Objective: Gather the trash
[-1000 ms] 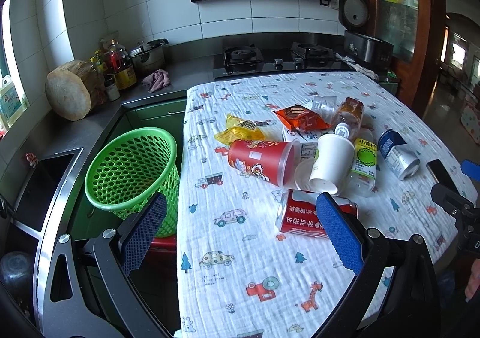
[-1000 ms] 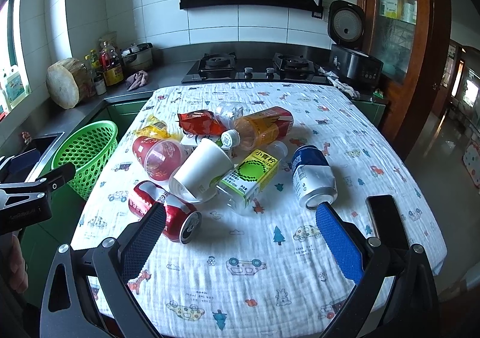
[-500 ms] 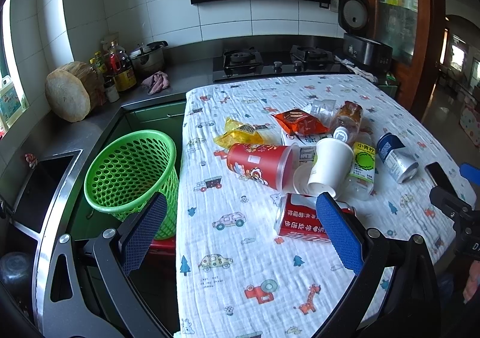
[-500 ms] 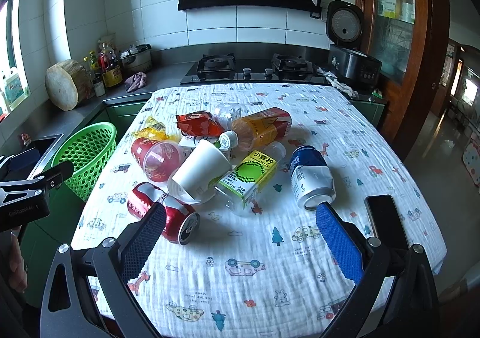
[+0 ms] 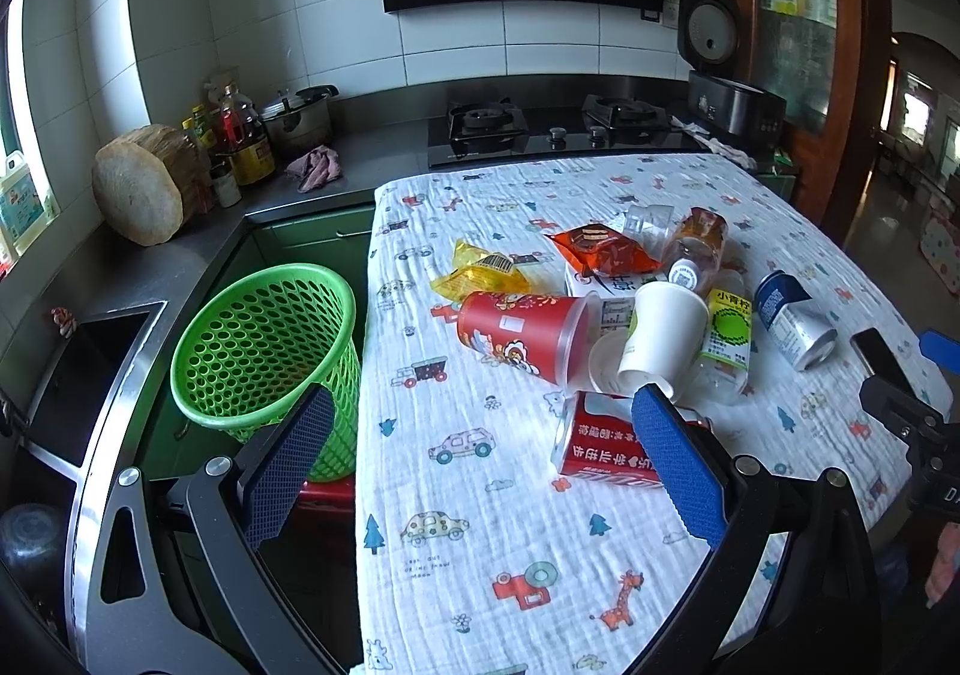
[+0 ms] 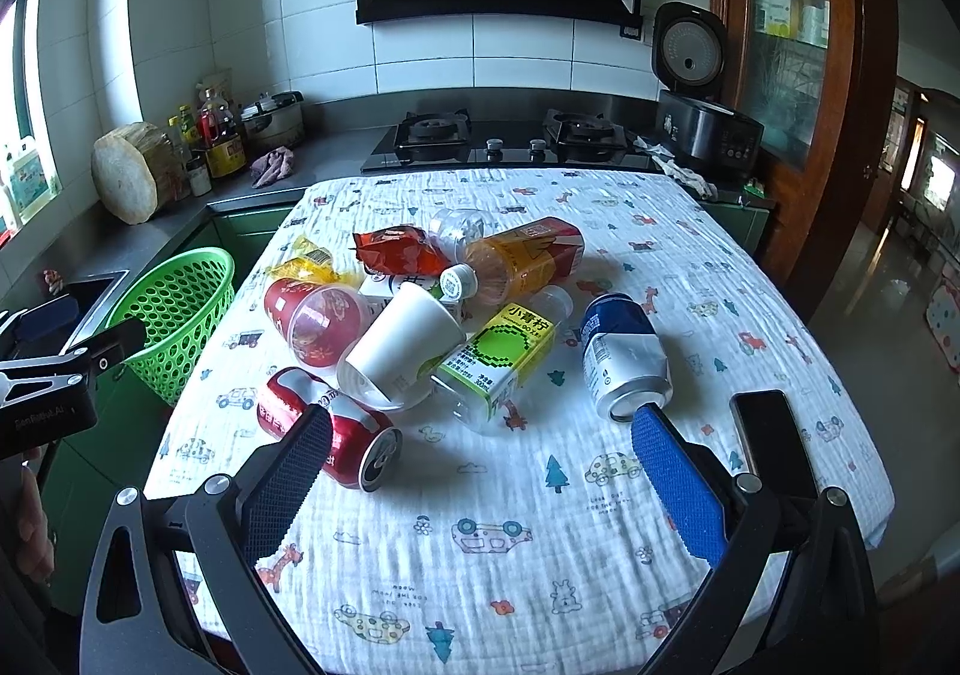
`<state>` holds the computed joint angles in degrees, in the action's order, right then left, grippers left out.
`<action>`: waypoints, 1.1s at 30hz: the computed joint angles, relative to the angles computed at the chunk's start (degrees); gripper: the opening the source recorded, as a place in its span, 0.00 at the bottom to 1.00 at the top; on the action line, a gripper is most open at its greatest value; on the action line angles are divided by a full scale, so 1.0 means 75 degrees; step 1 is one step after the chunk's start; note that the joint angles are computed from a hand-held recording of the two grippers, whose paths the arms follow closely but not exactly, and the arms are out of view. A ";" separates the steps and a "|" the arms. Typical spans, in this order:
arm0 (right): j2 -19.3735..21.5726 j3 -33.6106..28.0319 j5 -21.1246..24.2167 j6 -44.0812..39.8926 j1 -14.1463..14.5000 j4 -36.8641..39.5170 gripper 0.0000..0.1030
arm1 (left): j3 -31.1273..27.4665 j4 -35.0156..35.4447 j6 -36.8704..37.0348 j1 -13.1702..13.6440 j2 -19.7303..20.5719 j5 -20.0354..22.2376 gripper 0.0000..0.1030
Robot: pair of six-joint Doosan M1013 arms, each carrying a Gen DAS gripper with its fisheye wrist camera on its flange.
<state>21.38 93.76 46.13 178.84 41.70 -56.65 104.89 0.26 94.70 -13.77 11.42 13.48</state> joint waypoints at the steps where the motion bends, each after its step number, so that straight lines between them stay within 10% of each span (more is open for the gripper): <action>1: 0.0003 -0.0005 0.0016 0.0011 0.0006 -0.0009 0.94 | -0.0004 0.0008 -0.0006 0.0002 0.0003 0.0004 0.95; 33: 0.0478 -0.0564 -0.0917 -0.0855 -0.0417 0.0853 0.91 | -0.0584 -0.0665 0.0934 0.0378 0.0528 0.0224 0.95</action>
<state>24.96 89.53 39.25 172.43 38.57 -50.25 100.51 -4.72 101.71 -10.93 15.38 15.16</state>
